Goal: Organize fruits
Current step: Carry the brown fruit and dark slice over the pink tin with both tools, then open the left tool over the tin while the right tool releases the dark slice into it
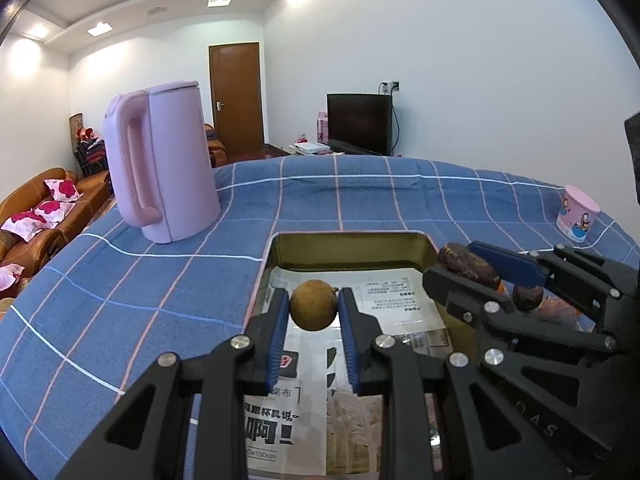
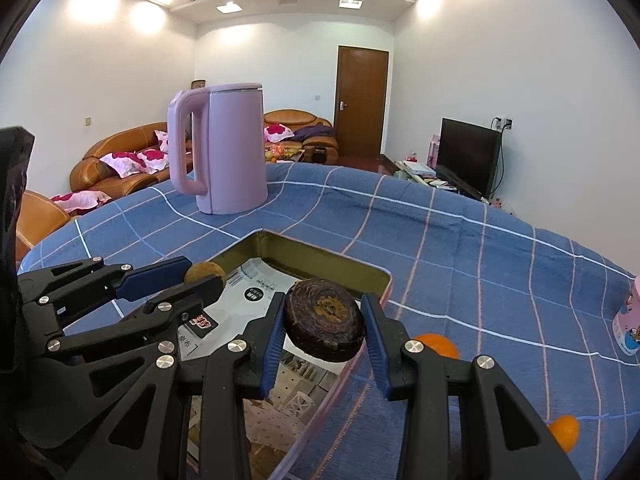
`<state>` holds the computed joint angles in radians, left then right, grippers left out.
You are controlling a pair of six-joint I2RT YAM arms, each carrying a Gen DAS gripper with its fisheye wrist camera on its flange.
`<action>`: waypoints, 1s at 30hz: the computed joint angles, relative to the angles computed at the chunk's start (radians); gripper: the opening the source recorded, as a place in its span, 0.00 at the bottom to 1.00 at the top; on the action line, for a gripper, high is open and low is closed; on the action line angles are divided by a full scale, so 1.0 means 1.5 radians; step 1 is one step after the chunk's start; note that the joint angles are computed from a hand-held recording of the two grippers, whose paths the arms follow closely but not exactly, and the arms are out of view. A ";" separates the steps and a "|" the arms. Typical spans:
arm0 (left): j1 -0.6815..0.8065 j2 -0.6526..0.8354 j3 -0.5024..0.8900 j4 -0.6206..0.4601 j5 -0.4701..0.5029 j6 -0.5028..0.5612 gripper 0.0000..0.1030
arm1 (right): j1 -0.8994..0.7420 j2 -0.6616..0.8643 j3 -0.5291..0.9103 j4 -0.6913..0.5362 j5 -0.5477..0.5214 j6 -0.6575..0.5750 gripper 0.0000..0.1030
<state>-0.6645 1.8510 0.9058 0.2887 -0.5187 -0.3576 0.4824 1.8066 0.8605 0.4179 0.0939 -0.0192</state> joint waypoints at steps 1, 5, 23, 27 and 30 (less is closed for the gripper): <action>0.001 0.000 0.000 0.001 0.001 -0.001 0.26 | -0.001 0.003 0.002 -0.002 -0.004 0.001 0.38; 0.004 0.001 -0.002 0.004 0.002 -0.001 0.26 | -0.001 0.017 0.014 -0.012 -0.008 -0.003 0.38; 0.027 0.011 0.014 -0.026 0.022 -0.015 0.26 | -0.002 0.064 0.084 -0.105 -0.028 -0.028 0.38; 0.028 0.013 0.017 -0.030 0.023 -0.015 0.26 | -0.001 0.066 0.087 -0.109 -0.031 -0.030 0.38; 0.029 0.013 0.017 -0.030 0.026 -0.013 0.26 | 0.001 0.067 0.090 -0.117 -0.037 -0.037 0.39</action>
